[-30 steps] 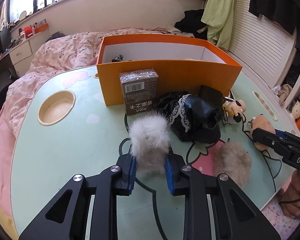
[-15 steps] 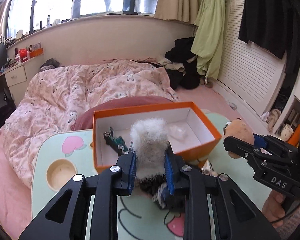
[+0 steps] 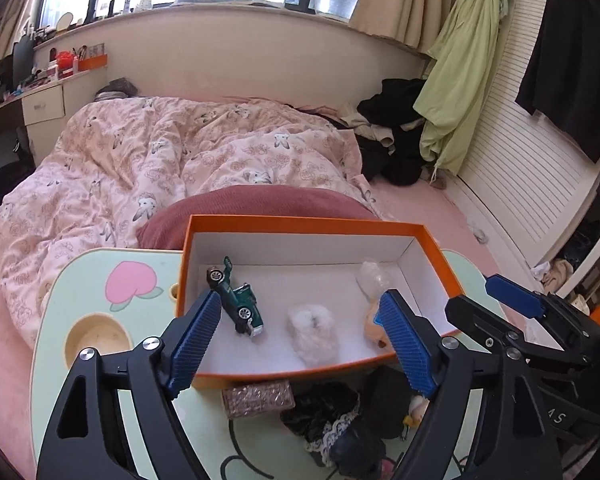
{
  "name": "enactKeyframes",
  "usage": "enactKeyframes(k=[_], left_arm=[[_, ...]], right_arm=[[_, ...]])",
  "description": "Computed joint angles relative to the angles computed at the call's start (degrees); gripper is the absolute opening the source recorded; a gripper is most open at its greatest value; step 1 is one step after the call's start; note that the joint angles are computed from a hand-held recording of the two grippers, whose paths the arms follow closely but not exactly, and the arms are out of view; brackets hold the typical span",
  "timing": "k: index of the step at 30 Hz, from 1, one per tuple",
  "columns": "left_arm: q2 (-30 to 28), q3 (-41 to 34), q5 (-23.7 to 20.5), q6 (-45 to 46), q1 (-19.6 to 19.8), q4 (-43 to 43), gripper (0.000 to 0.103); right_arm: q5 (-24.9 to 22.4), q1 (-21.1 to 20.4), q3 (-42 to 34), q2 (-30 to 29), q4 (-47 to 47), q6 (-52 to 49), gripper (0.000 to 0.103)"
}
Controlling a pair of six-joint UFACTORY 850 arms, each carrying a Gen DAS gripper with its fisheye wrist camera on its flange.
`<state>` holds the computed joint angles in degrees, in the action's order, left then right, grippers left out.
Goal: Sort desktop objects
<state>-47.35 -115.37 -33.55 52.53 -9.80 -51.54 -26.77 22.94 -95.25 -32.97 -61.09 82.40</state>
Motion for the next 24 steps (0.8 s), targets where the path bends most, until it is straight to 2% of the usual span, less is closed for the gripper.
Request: enactKeyframes(k=[4,6,8,10,13,15,16,18,20,21,22,23,24], left_arm=[[5.4,9.3,-0.7,8.1,1.5,-5.2,0.082],[7.4,12.9,-0.9,7.8,1.8,-2.2,0.082],[8.5,15.4,-3.1,6.7,2.3,0.6,0.082],[10.4,19.7,-3.1,8.6,3.0,-1.2,0.082],[12.9,25.6,1.7,12.2,3.1,-3.8,0.082],[12.8,26.9,4.5,10.7,2.5,-1.1,0.082],[12.2,26.9,5.2,8.8,2.1,1.4,0.083],[13.3,29.2,10.2,11.6,1.0,0.7,0.084],[13.7,30.3,13.3,10.3,-0.1,4.0,0.086],[13.8,30.6,14.0,11.3,-0.4,3.7,0.091],[13.8,30.8,14.0,12.1,-0.5,2.9,0.100],[13.8,31.1,14.2,12.4,-0.7,2.4,0.103],[13.9,31.4,14.4,13.0,-0.7,1.8,0.103]], right_arm=[[-0.1,2.1,7.1,4.2,-9.7,9.1,0.075],[-0.4,3.3,11.3,6.3,-12.8,12.8,0.077],[-0.8,4.3,15.0,8.0,-14.1,14.7,0.078],[-2.1,5.2,18.2,9.3,-14.4,16.0,0.078],[-2.9,5.9,21.4,10.1,-13.6,17.7,0.078],[-1.4,5.6,22.5,10.0,-12.0,18.1,0.078],[-0.6,5.2,22.5,9.7,-10.5,17.2,0.078],[-0.9,4.9,21.4,8.3,-5.4,12.7,0.078],[-1.4,4.7,20.7,7.4,-2.3,9.9,0.080],[-2.0,4.8,20.4,7.1,-1.8,9.3,0.082],[-2.5,4.9,20.1,6.8,-1.3,8.7,0.092],[-2.6,4.8,20.0,6.7,-0.5,8.0,0.102],[-2.7,4.8,20.0,6.6,-0.3,7.8,0.103]])
